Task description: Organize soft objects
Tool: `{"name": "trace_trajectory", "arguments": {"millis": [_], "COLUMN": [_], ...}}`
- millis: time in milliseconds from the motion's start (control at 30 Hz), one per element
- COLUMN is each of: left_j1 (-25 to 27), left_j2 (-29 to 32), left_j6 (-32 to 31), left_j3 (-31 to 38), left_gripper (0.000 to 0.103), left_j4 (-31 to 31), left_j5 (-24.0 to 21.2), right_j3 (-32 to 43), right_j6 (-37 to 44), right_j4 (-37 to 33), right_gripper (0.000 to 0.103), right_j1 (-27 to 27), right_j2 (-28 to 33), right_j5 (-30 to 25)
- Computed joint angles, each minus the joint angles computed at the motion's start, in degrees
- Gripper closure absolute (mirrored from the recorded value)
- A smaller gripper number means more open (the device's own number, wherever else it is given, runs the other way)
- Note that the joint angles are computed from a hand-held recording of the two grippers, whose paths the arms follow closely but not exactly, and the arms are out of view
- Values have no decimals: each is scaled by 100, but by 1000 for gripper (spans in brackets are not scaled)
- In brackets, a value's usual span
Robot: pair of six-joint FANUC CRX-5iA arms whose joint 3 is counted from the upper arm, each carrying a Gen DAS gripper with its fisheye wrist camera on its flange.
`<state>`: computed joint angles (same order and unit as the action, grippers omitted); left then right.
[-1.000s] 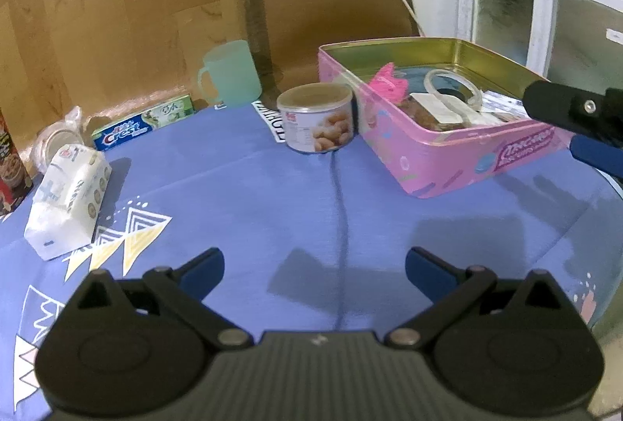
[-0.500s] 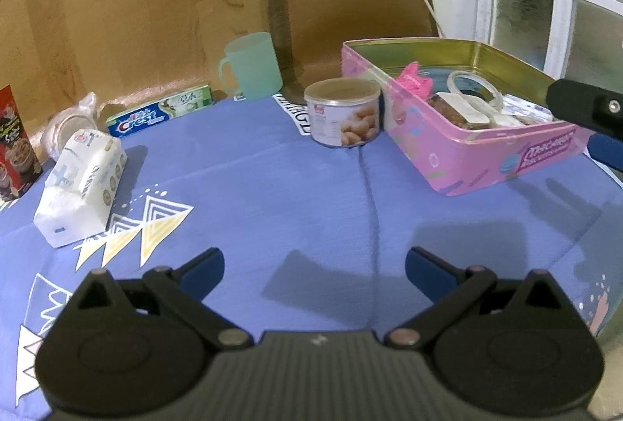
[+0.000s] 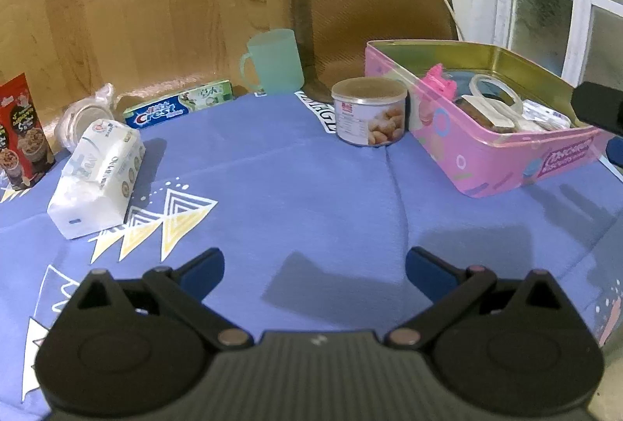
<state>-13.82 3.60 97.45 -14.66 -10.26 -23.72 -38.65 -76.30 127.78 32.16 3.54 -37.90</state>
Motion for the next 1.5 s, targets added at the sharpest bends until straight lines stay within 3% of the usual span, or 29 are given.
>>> {"name": "trace_trajectory", "arguments": {"millis": [433, 1000, 1500], "left_j1": [-87, -414, -715], "left_j2": [31, 202, 306], "left_j6": [501, 462, 501], "left_j3": [169, 429, 604], "left_gripper": [0, 0, 0], "left_j4": [-542, -792, -1009], "left_j5": [-144, -346, -327], "right_j3": [-25, -226, -426], "right_j6": [-99, -493, -216], "right_j4": [87, 226, 71], "right_gripper": [20, 20, 17], "right_j1": [-33, -192, -52], "right_j2": [-16, -162, -173], "right_j5": [7, -13, -702]}}
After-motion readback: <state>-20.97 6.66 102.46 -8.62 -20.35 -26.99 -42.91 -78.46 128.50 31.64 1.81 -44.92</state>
